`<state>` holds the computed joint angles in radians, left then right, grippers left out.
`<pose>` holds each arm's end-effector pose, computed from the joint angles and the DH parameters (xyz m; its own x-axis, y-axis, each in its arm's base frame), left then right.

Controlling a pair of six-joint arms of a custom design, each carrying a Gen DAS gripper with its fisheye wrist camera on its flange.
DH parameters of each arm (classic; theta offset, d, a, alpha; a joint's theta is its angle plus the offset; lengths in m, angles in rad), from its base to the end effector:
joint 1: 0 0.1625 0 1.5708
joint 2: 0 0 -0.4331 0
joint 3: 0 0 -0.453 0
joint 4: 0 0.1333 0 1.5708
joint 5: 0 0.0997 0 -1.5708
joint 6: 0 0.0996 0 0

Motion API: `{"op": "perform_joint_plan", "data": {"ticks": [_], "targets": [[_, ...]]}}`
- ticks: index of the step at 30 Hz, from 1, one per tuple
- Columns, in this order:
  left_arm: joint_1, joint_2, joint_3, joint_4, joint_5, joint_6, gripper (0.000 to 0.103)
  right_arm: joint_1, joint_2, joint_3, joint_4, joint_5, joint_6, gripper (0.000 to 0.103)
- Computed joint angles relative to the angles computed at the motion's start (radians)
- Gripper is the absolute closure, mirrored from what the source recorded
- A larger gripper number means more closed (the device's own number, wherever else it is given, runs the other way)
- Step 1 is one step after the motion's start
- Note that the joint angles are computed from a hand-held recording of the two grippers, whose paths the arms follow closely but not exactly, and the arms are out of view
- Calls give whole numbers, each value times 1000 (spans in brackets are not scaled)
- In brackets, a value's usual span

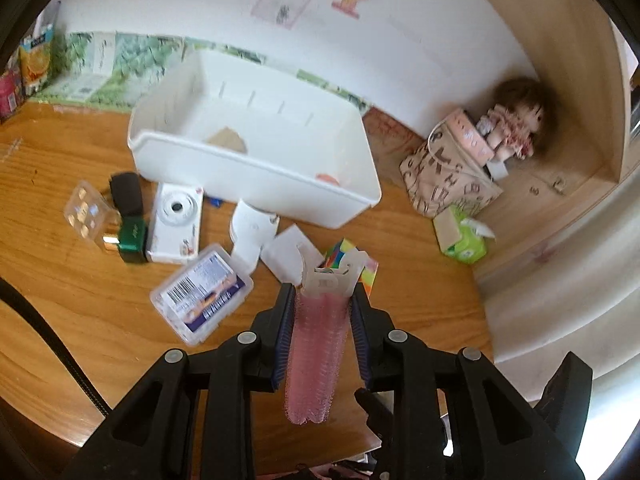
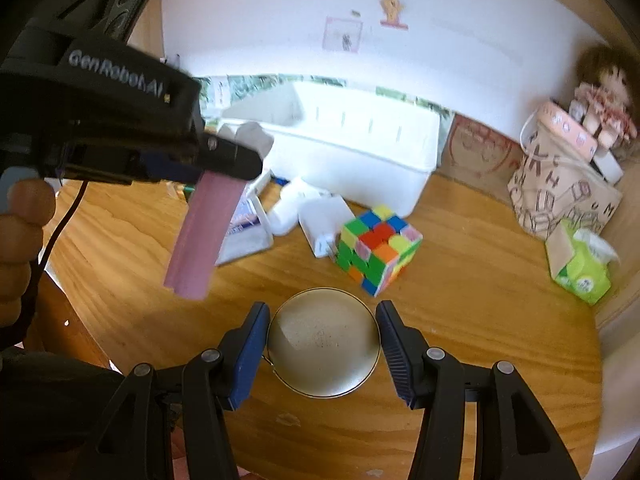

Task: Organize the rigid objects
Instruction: 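Carry the pink case with the left gripper while the right gripper carries the compact over the basket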

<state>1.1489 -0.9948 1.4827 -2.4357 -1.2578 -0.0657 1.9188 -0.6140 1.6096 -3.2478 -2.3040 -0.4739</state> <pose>-0.1631 -0.7638 0.2620 -0.9374 0.2299 -0.2615 0.3199 0.8652 -0.3861 0.3097 -0.6583 0.0372 -0.6286 -0.2061 0.7500 -0.6200 0.7149 -0.3232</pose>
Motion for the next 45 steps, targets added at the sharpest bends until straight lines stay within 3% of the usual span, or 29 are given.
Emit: {"op": "perform_joint_plan", "data": {"ticks": [11,26,35,45], "targets": [[-11,-26,-3,-110,36,84,74,23,29,-50,-134,57,-136,48],[6,60,-133,-197,45,164,74,14,93,-194,-254,147,-324,48],[17,149,-262,-171,48,205,74,-11,147,-304,-273,203,-372,48],[42,277,-454,-48,91,208,74,-51,232,-455,-263,245,-406,48]]}}
